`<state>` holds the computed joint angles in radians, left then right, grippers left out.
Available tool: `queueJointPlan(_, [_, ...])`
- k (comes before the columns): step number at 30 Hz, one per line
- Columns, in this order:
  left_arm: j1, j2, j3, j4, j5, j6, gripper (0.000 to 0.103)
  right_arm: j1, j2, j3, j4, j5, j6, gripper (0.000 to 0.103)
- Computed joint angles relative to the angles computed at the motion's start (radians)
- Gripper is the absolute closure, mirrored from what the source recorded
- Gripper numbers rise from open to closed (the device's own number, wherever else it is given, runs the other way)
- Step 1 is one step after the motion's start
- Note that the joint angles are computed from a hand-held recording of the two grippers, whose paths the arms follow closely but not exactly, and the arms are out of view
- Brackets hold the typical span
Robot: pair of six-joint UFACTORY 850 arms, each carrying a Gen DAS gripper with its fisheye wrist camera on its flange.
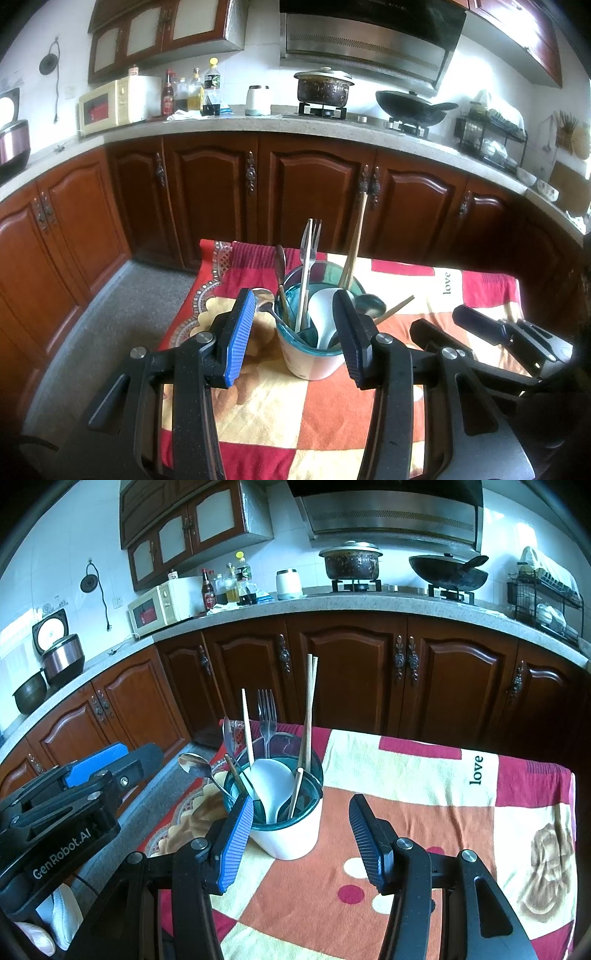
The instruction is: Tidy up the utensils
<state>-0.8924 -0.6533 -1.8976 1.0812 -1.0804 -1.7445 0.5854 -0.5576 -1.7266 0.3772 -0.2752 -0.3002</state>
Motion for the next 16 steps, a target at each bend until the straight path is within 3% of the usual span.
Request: queueJointPlan(16, [0.005,0.012,0.032,0.038,0.018,-0.045,0.060,-0.021,-0.003,0.006,0.046,0.006,-0.024,0.051])
